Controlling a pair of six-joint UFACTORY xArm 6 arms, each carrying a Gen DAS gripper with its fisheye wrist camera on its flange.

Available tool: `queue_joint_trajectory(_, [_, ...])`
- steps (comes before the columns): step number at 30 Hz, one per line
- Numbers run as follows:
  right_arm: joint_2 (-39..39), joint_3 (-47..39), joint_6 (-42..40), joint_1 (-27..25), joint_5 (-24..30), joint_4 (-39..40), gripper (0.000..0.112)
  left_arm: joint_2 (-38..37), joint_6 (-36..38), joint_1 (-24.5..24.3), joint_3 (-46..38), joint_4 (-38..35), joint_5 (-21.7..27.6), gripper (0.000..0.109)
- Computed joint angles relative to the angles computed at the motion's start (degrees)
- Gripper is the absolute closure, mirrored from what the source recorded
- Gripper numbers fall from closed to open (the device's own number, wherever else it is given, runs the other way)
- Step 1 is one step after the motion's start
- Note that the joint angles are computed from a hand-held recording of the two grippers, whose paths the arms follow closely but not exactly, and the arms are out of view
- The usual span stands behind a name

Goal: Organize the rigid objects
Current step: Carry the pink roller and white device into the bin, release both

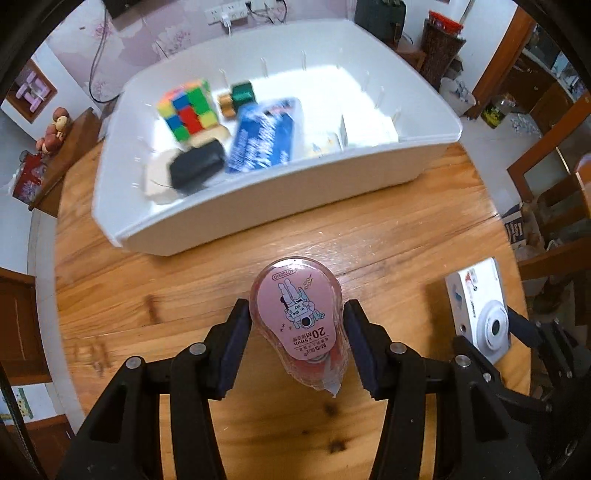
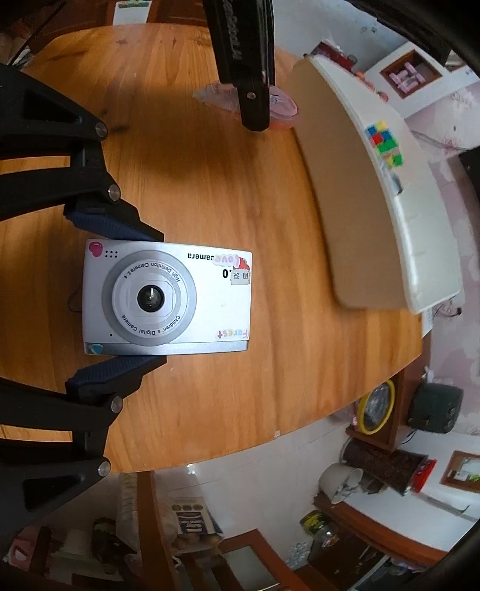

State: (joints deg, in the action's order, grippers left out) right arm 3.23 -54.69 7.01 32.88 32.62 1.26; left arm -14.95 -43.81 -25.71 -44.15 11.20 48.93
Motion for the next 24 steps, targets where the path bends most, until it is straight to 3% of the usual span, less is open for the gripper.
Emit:
queue_joint_trajectory(4, [-1.58,-1.81,-1.94,1.36,-0.72,2.32,0.055,0.11,-1.37,-0.37,-3.68,1.42,1.40,0.053])
queue_joint_trajectory(12, [-1.08,-8.83,-3.91,3.43,-2.59,2.88,0.055,0.02,1.29,4.35,-10.58,4.72,2.02,0.053])
queue_joint_trajectory(16, [2.73,-17.26,-3.58,3.87,-1.90,0.32,0.055,3.74,4.19,7.43,-17.19,7.61,1.71,0.053])
queue_joint_trajectory(18, [7.73,-25.59,-2.02,3.93,-2.22,-2.61,0.055,7.21,5.62,9.09,-21.07,7.90,0.57,0.053])
queue_joint_trajectory(24, [22.01,-45.87,3.76,2.85,2.85,-7.00,0.055,19.75,10.00,14.86,-33.02,3.24,-4.09,0.053])
